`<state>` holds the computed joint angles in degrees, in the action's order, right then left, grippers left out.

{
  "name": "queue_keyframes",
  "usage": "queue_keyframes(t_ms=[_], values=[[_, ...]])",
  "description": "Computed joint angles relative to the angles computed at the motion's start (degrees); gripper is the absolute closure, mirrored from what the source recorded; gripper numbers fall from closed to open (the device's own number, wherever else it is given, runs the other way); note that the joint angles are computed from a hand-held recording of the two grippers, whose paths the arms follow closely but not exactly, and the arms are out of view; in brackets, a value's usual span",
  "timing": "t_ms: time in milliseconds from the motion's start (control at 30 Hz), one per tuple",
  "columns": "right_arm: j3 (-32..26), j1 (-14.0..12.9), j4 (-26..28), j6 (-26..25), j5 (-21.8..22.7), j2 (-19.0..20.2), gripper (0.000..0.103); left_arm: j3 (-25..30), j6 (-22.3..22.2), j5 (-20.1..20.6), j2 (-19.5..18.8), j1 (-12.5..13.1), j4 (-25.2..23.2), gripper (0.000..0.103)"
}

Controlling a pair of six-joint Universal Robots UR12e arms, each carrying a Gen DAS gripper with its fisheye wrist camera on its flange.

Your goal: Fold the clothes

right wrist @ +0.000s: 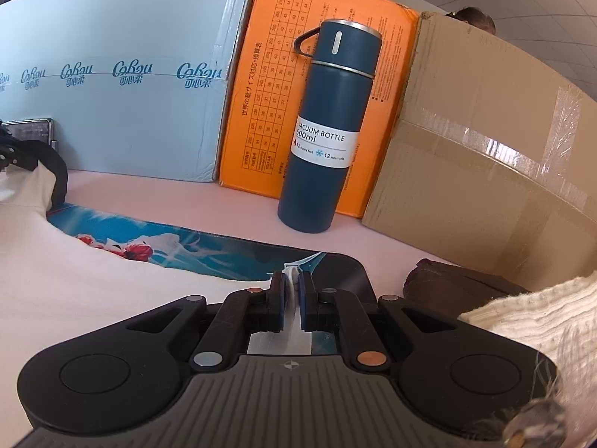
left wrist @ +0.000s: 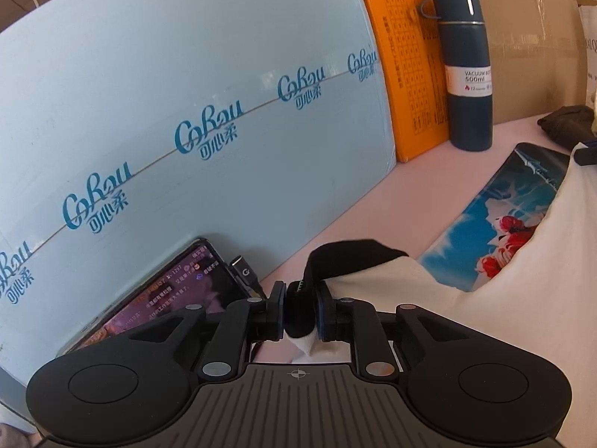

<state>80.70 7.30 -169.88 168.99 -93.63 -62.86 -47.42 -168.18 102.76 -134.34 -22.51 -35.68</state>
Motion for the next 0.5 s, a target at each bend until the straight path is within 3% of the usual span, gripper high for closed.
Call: queue_keyframes(t_ms=[100,167,233,333,500], values=[[-0.3,0.3,1.9,0.8,-2.1,0.2,0.092,-2.6,-0.4,3.0,1.2,0.3,0.5,0.053],[0.2,0.6,0.0,0.8,-4.1,0.1,0.088,-6.6,-1.7,2.7,3.5,1.0,2.3,0.052],[0.8,0.5,-1.8,1.6,-4.7,-0.1,0.073,-10.5,-3.4,2.3,5.8,1.7,4.2,0.052],[1.7,0.2,-3.7,4.3,-3.4,-1.0,0.065,-17.6,-9.7,2.5,10.3,2.5,8.7,0.052],[3.4,0.6,-7.9,8.1,-1.7,-2.8,0.046,-29.5,-17.6,-7.2,16.9,2.9,21.6,0.052]])
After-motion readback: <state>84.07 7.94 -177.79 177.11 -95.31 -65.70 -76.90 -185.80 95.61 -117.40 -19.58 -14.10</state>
